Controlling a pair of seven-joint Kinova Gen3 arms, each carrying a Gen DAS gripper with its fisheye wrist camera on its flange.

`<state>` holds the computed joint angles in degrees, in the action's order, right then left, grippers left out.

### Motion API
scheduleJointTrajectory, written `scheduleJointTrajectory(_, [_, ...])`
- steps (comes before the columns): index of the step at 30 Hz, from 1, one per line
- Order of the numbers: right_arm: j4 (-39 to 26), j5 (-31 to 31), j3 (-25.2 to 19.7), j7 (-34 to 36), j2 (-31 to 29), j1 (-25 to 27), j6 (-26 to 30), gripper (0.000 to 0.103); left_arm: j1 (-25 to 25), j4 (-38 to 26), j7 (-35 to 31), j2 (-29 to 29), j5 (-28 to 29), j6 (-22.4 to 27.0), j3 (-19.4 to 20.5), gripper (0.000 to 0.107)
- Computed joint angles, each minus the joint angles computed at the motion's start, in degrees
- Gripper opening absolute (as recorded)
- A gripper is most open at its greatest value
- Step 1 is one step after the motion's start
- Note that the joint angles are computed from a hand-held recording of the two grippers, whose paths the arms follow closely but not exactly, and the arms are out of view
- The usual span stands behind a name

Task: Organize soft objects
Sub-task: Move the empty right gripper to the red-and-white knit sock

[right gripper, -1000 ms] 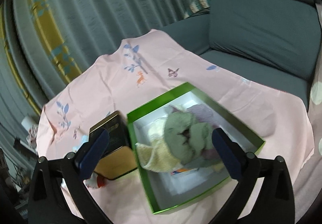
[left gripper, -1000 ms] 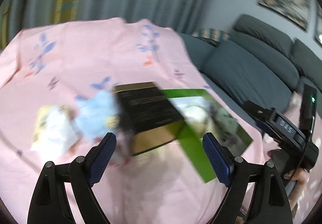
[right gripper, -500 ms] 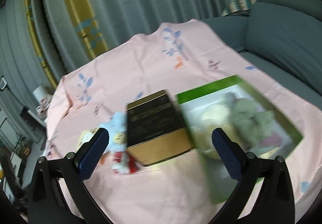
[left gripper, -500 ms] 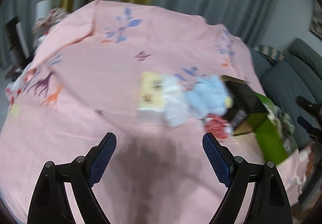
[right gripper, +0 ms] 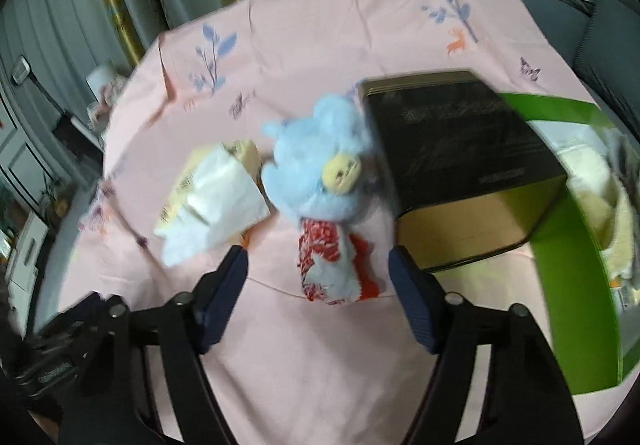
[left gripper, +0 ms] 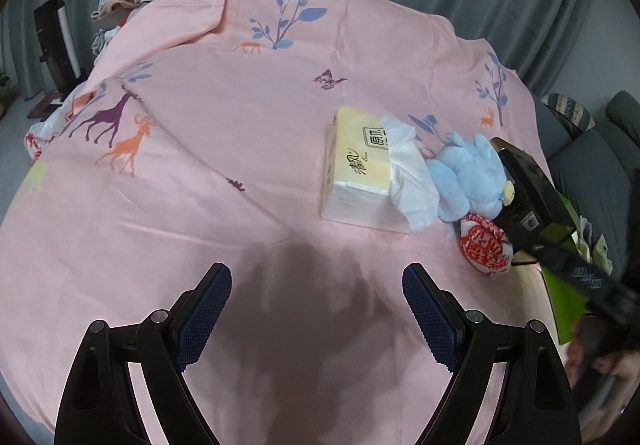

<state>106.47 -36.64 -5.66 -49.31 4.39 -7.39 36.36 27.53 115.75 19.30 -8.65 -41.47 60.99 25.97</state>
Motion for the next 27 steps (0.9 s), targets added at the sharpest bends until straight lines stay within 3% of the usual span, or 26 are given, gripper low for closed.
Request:
scheduleJointTrajectory(4, [-0.31, 8.2, -2.51, -6.91, 2.32, -1.54, -3.7, 0.053, -0.17, 0.34, -0.42, -0.7, 0.59, -0.45, -0.22, 0.088])
scheduleJointTrajectory(6, [-0.72, 9.98, -1.32, -8.04, 3.47, -3.02, -3.67, 0.032, -0.45, 0.29, -0.54, -0.7, 0.89, -0.3, -0.07, 0.088])
scheduleJointTrajectory(8, [-1.8, 8.02, -0.12, -7.63, 4.31, -3.19, -1.23, 0.03, -0.68, 0.31, -0.72, -0.79, 1.16, -0.34, -0.06, 0.088])
scheduleJointTrajectory(11, [-0.91, 3.48, 3.76, -1.57, 2.75, -5.34, 0.22, 0.028, -0.99, 0.3, -0.67, -0.89, 1.31, -0.4, 0.16, 0.088])
scheduleJointTrajectory(15, [-1.41, -3.33, -3.4, 7.75, 0.07, 3.49, 7.69, 0.028, -1.31, 0.34, -0.36, -1.22, 1.6, -0.11, 0.31, 0.088])
scheduleJointTrajectory(17, [0.18, -6.21, -6.02, 12.41, -1.59, 6.14, 8.13, 0.028, -1.52, 0.5, 0.08, -1.51, 1.68, -0.04, 0.48, 0.088])
scheduleJointTrajectory(20, [2.89, -5.6, -5.24, 15.04, -3.25, 2.55, 5.97, 0.031, -2.01, 0.59, 0.24, -1.67, 1.75, 1.0, 0.92, 0.088])
scheduleJointTrajectory(23, [4.25, 1.12, -3.29, 12.0, -2.75, -4.22, 2.87, 0.033, -1.98, 0.19, 0.55, -1.3, 1.95, 2.54, 1.1, 0.088])
scheduleJointTrajectory(25, [4.0, 3.09, -3.69, 11.55, -2.42, -4.77, 3.53, 0.05, -1.76, 0.41, 0.49, -1.58, 2.0, 1.89, 0.89, 0.088])
scheduleJointTrajectory(27, [3.28, 1.33, -2.92, 12.85, -2.76, -4.2, 5.32, 0.076, -1.68, 0.46, 0.18, -1.68, 1.83, 1.38, 0.96, 0.088])
